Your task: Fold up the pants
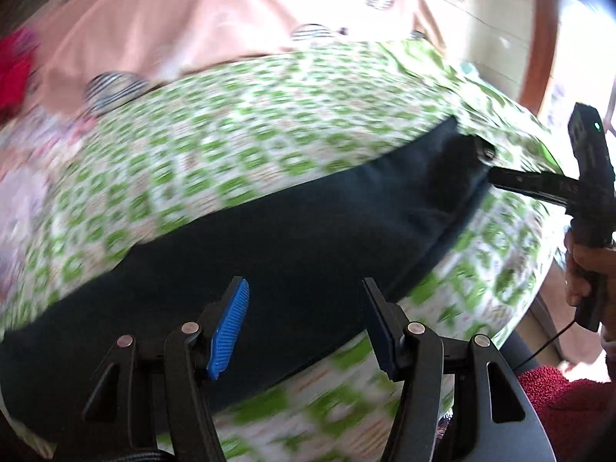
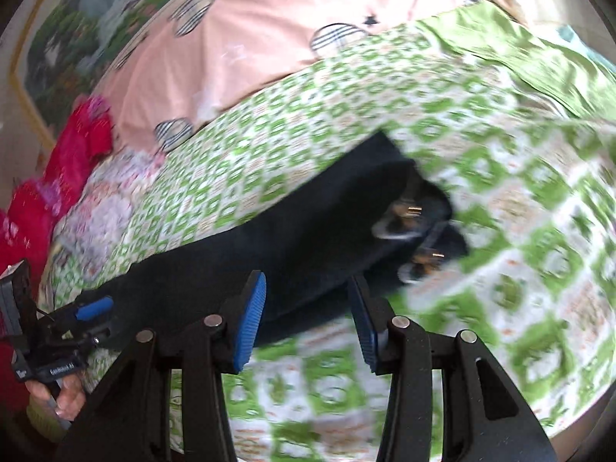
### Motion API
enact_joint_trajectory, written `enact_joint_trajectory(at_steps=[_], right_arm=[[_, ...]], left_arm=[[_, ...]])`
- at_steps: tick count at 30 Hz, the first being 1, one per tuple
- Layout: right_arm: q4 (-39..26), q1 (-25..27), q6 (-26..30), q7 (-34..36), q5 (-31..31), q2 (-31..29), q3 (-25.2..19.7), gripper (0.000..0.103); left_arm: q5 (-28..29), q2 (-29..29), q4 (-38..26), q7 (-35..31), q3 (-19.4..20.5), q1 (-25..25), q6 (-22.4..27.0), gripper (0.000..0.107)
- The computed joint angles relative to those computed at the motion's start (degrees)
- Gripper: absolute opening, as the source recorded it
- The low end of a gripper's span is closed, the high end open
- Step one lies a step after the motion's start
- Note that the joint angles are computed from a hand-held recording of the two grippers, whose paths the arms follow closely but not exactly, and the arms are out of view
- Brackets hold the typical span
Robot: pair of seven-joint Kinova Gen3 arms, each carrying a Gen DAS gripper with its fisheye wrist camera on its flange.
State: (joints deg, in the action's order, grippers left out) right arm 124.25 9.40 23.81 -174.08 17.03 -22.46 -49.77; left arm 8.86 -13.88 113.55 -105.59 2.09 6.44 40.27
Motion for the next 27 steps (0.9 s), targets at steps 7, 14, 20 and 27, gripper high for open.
enact_joint_trajectory(at_steps=[7, 14, 20, 27], right_arm=[[2.9, -0.8, -3.7, 1.7, -1.7, -0.6, 4.2, 0.046], [5.3, -1.5, -7.2, 3.4, -4.5, -0.1, 7.3, 0.046], [6.1, 0.2, -9.2, 4.8, -6.6, 0.4, 6.7, 0.046], [6.6, 3.3, -11.2, 6.6, -8.3, 0.1, 5.0, 0.027]], left_arm=[[-2.1, 8.1, -6.2, 0.6, 4.8, 3.6, 1.3, 0.059], [-7.6, 13.5, -10.2, 0.9, 7.1, 7.0, 3.9, 0.059], [-13.1, 16.8, -11.5, 2.0, 7.6, 9.6, 6.0, 0.053], [-8.0, 17.3, -12.5, -2.9, 6.2, 7.9, 7.2, 0.022]])
